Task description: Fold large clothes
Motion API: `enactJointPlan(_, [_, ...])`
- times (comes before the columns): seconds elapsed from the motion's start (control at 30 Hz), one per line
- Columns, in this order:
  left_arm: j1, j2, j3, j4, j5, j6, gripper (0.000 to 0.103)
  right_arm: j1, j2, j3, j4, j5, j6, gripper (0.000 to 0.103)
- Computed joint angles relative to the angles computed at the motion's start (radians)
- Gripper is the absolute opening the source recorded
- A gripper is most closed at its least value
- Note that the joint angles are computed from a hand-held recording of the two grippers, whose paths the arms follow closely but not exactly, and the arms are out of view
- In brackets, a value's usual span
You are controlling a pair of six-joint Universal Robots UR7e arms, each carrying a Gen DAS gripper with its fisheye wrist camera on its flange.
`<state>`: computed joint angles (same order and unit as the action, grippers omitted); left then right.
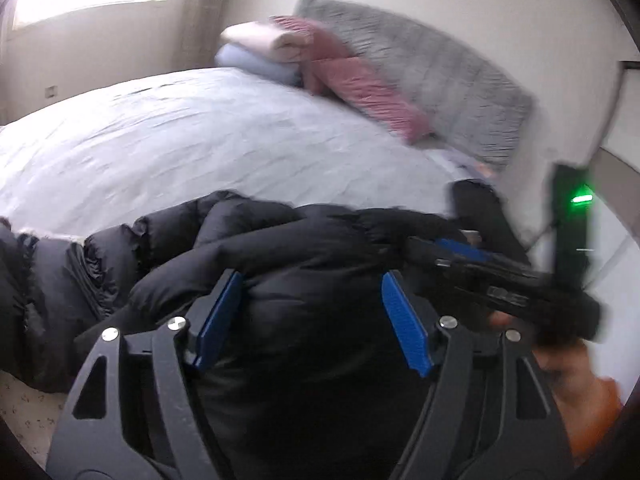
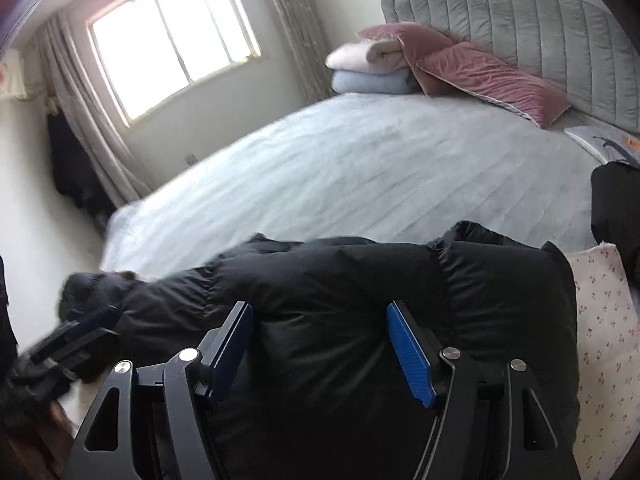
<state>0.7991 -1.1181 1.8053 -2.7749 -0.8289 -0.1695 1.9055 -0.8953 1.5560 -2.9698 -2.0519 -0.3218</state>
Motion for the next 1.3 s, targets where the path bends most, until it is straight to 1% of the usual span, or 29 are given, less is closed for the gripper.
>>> enactJointPlan(0.07, [0.039, 0.049, -0.029, -0.05, 0.036, 0.006, 0.074, -0.007, 0.029, -0.024, -0.016, -0.035, -0.024, 0.07])
enactJointPlan(0.13, [0.072, 0.084, -0.058, -0.071, 0.065, 0.025, 0.074, -0.022, 0.047, -0.037, -0.04, -0.041, -0.044, 0.073])
enactJointPlan(0.17, [0.078, 0.093, -0.063, -0.074, 0.071, 0.028, 0.074, -0.034, 0.049, -0.042, -0.049, -0.033, -0.052, 0.077])
enactJointPlan(0.2, [0.097, 0.106, -0.069, -0.09, 0.064, 0.041, 0.074, -0.043, 0.053, -0.044, -0.059, -0.021, -0.049, 0.078])
enactJointPlan(0.23, [0.092, 0.107, -0.057, -0.1, 0.065, 0.039, 0.074, -0.056, 0.052, -0.049, -0.056, -0.005, -0.048, 0.079])
enactJointPlan(0.27, [0.092, 0.11, -0.044, -0.129, 0.067, 0.059, 0.074, -0.071, 0.051, -0.052, -0.052, 0.018, -0.042, 0.079])
enactJointPlan(0.3, [0.095, 0.127, -0.035, -0.184, 0.073, 0.107, 0.074, -0.085, 0.057, -0.053, -0.061, 0.039, -0.04, 0.079])
enactJointPlan(0.33, [0.089, 0.13, -0.032, -0.199, 0.082, 0.121, 0.074, -0.09, 0.063, -0.052, -0.076, 0.043, -0.046, 0.079])
enactJointPlan(0.4, [0.1, 0.158, -0.034, -0.254, 0.077, 0.155, 0.074, -0.099, 0.085, -0.039, -0.146, 0.035, -0.089, 0.079])
enactJointPlan(0.47, [0.117, 0.166, -0.031, -0.276, 0.054, 0.148, 0.075, -0.101, 0.103, -0.029, -0.203, 0.026, -0.115, 0.079])
enactJointPlan(0.5, [0.128, 0.17, -0.031, -0.281, 0.035, 0.141, 0.075, -0.104, 0.106, -0.025, -0.217, 0.028, -0.116, 0.079])
enactJointPlan(0.6, [0.137, 0.165, -0.022, -0.271, 0.02, 0.121, 0.075, -0.107, 0.121, -0.028, -0.23, 0.016, -0.117, 0.079])
enactJointPlan(0.67, [0.138, 0.16, -0.027, -0.226, 0.018, 0.102, 0.074, -0.099, 0.132, -0.035, -0.229, -0.023, -0.129, 0.079])
enactJointPlan(0.73, [0.14, 0.148, -0.041, -0.161, -0.001, 0.076, 0.074, -0.09, 0.137, -0.037, -0.222, -0.059, -0.137, 0.081])
enactJointPlan(0.77, [0.139, 0.132, -0.045, -0.104, -0.014, 0.055, 0.075, -0.086, 0.133, -0.037, -0.203, -0.072, -0.126, 0.082])
enactJointPlan(0.83, [0.132, 0.093, -0.055, 0.013, -0.036, 0.004, 0.077, -0.083, 0.109, -0.026, -0.156, -0.065, -0.098, 0.083])
enactJointPlan(0.87, [0.125, 0.068, -0.054, 0.059, -0.051, -0.021, 0.08, -0.083, 0.091, -0.014, -0.134, -0.056, -0.081, 0.084])
enactJointPlan(0.9, [0.122, 0.048, -0.048, 0.08, -0.064, -0.034, 0.083, -0.082, 0.071, 0.002, -0.116, -0.048, -0.062, 0.084])
enactJointPlan(0.93, [0.11, 0.009, -0.033, 0.1, -0.08, -0.055, 0.087, -0.079, 0.06, 0.013, -0.107, -0.045, -0.047, 0.084])
enactJointPlan(0.97, [0.098, -0.024, -0.018, 0.117, -0.078, -0.079, 0.096, -0.072, 0.034, 0.032, -0.084, -0.042, -0.017, 0.084])
enactJointPlan(1.0, [0.086, -0.056, -0.007, 0.143, -0.069, -0.11, 0.1, -0.065, 0.017, 0.049, -0.071, -0.042, 0.003, 0.084])
enactJointPlan(1.03, [0.079, -0.081, 0.003, 0.159, -0.066, -0.132, 0.102, -0.056, -0.005, 0.064, -0.048, -0.039, 0.023, 0.085])
enactJointPlan(1.07, [0.071, -0.119, 0.018, 0.18, -0.062, -0.158, 0.102, -0.048, -0.023, 0.077, -0.032, -0.034, 0.037, 0.085])
enactJointPlan(1.17, [0.057, -0.201, 0.043, 0.248, -0.011, -0.206, 0.102, -0.027, -0.067, 0.104, 0.009, -0.016, 0.055, 0.085])
enactJointPlan(1.3, [0.044, -0.32, 0.078, 0.369, 0.148, -0.287, 0.102, 0.021, -0.104, 0.141, 0.049, -0.052, 0.051, 0.085])
